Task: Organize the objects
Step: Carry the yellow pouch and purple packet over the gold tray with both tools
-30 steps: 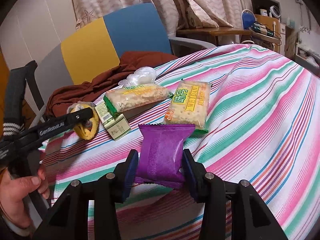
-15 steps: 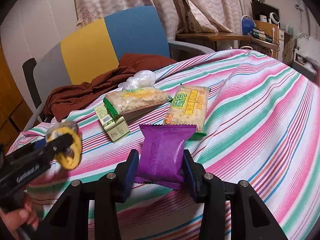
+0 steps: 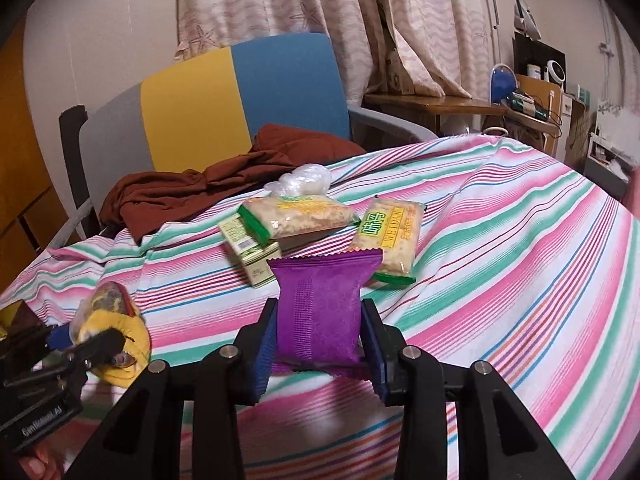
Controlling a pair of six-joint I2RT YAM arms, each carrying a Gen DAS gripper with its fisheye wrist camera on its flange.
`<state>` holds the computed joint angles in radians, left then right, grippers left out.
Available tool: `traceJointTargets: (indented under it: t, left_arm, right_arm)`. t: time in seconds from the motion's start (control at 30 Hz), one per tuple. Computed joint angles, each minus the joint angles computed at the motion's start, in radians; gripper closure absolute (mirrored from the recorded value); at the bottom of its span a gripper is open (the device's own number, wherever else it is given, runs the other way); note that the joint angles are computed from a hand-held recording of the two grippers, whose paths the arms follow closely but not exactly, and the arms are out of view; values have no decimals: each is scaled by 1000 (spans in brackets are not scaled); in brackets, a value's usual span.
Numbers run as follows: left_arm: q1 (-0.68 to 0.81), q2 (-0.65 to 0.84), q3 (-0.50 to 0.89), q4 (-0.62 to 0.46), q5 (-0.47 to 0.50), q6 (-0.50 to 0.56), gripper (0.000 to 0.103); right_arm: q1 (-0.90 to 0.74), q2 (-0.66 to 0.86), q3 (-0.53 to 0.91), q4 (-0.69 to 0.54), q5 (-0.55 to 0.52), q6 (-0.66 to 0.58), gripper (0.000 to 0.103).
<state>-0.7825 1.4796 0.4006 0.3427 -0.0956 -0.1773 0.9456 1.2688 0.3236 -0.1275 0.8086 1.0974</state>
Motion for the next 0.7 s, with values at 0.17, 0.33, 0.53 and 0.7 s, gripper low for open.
traceJointTargets:
  t: [0.17,0.33,0.53,0.7]
  left_arm:
    - [-6,-53,-43,-21,-4,-16,61]
    - [-25,-103,-78,-34,-13,-31,62]
    - [-4,-213,-114,-114,30,-72,63]
    - [41,-437,-191,-264,126,-109,63]
  right_arm:
    - [80,4,17,-68,25,93,63]
    - [175,50,71,-180,60,213,65]
    - [340,122,172,-354,114,377,66]
    - [431,173,215,-364,86,476,66]
